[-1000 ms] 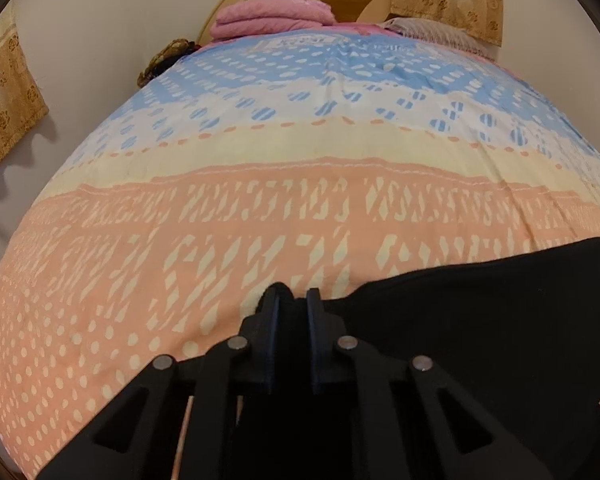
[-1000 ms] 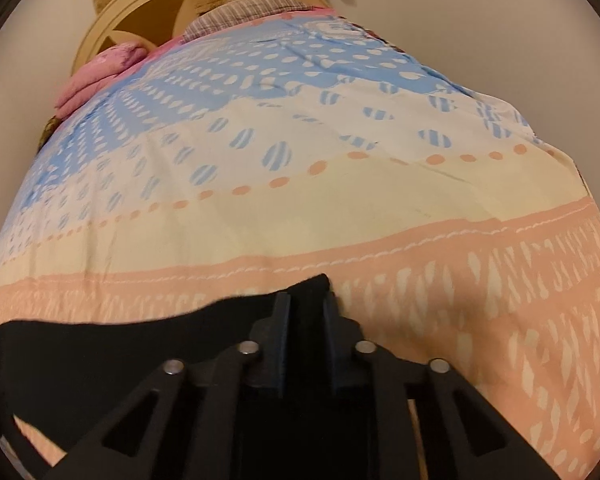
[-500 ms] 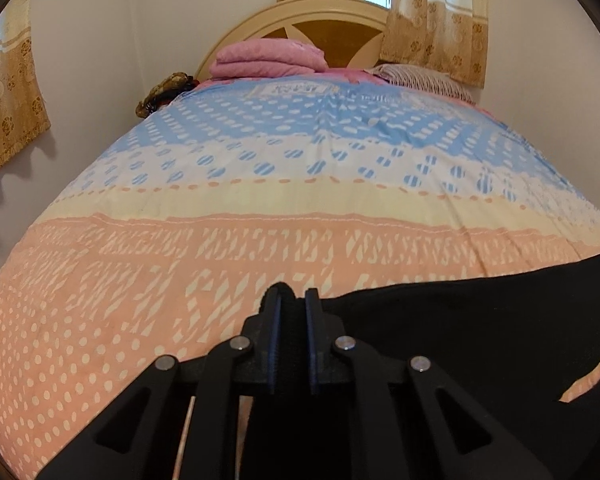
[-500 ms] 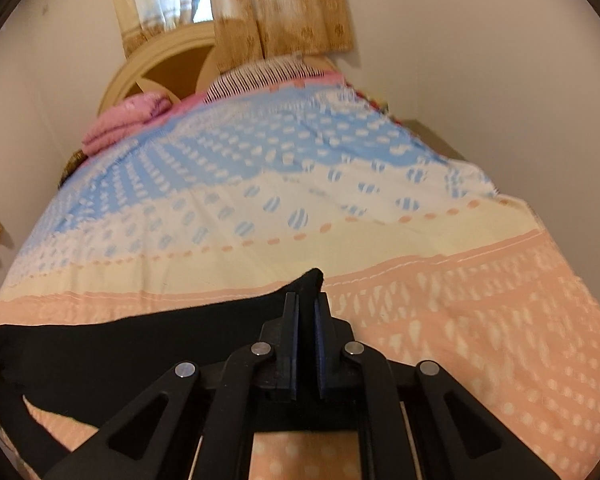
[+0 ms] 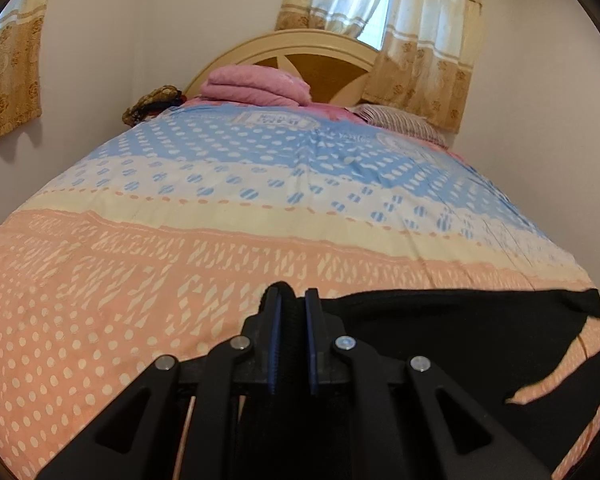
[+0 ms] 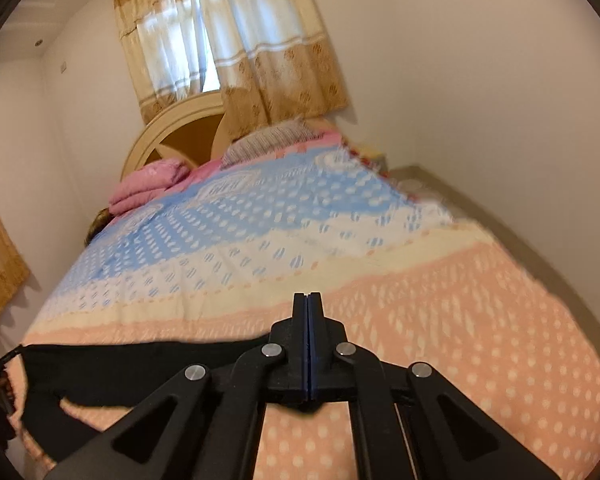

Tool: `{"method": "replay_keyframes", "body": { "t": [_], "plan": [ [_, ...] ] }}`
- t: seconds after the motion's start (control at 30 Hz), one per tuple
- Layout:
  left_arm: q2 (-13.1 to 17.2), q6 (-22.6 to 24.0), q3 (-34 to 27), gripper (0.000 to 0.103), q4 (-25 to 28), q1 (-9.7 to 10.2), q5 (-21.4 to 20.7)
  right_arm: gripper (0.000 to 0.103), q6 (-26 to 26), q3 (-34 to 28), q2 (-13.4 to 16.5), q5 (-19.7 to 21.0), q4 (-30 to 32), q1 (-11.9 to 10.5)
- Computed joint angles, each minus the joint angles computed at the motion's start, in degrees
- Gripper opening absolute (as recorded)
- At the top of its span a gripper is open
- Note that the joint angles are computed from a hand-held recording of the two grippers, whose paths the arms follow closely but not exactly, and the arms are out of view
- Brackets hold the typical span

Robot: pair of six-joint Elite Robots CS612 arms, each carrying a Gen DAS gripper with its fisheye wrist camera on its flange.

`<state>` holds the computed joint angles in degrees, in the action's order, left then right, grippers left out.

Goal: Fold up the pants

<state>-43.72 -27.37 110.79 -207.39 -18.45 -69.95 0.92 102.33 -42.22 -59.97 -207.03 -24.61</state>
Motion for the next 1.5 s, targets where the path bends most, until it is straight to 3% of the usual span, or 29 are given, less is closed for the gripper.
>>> {"method": "replay_keyframes", "body": {
  "t": [0.1,0.17,0.2,0.23,0.27,0.3,0.4,0.53,0.57,0.63,0.67,0.83,0.9,1.07,1.27,1.37,1.5],
  "plan": [
    [0.38,-0.03,-0.44,0.012,1.90,-0.02,-0.37,0.001,-4.00,-1.54,-0.16,-0.20,10.98,0.68],
    [0.72,-0.64,-1.00,0.012,2.61,0.10,-0.64,0.002,-3.52,-3.29,0.27,0.10,16.14,1.14],
    [0.80,-0.72,-1.07,0.012,2.66,0.06,-0.55,0.018,-3.57,-4.38,0.62,-1.04,18.01,1.69],
    [0.87,-0.84,-1.32,0.012,3.07,0.07,-0.57,0.058,-3.73,-5.19,0.97,-3.22,18.64,2.42],
    [0.87,-0.81,-1.35,0.012,3.20,0.08,-0.63,0.073,-3.69,-5.99,1.49,-4.11,18.53,2.78],
    [0.89,-0.52,-1.56,0.012,3.79,0.04,-0.50,0.080,-2.98,-7.05,2.21,-4.22,17.97,3.07],
    [0.86,-0.11,-1.86,0.012,5.20,0.02,-0.28,0.080,-2.34,-10.91,4.08,-7.37,20.00,4.03],
    [0.98,-0.19,-2.07,0.012,6.50,0.37,-0.51,0.079,-1.71,-15.55,5.93,-3.53,28.05,3.99],
    [1.02,-0.27,-2.13,0.012,6.80,0.40,-0.52,0.075,-2.93,-16.41,6.29,-2.27,30.14,4.06],
    [1.09,-0.29,-2.35,0.012,7.64,0.44,-0.33,0.011,-5.69,-17.02,6.40,-3.07,32.32,4.61],
    [1.13,-0.32,-2.45,0.012,7.83,0.43,-0.25,0.004,-6.46,-16.74,6.27,-4.90,31.59,5.05],
    [0.55,1.12,-2.06,0.012,5.82,-0.07,1.04,0.003,-7.42,-12.46,4.46,-5.49,23.21,5.20],
    [-0.03,2.64,-1.08,0.012,4.23,-0.52,1.96,0.002,-6.55,-9.11,3.03,-3.78,16.54,4.38],
    [-1.00,1.29,2.06,0.012,-1.25,-0.36,0.84,0.002,-5.03,-2.53,0.87,0.91,2.96,1.87],
    [-0.25,-0.86,7.35,0.012,-13.62,-0.57,-2.75,0.002,-4.67,5.42,0.19,8.46,-9.55,-2.11],
    [0.32,-1.08,10.39,0.012,-18.30,-1.43,-3.26,0.002,-6.29,8.48,0.21,10.72,-11.86,-3.43],
    [1.37,-1.00,13.46,0.012,-20.92,-2.98,-2.49,0.002,-8.56,10.95,0.75,9.32,-10.69,-4.21]
  ]
}}
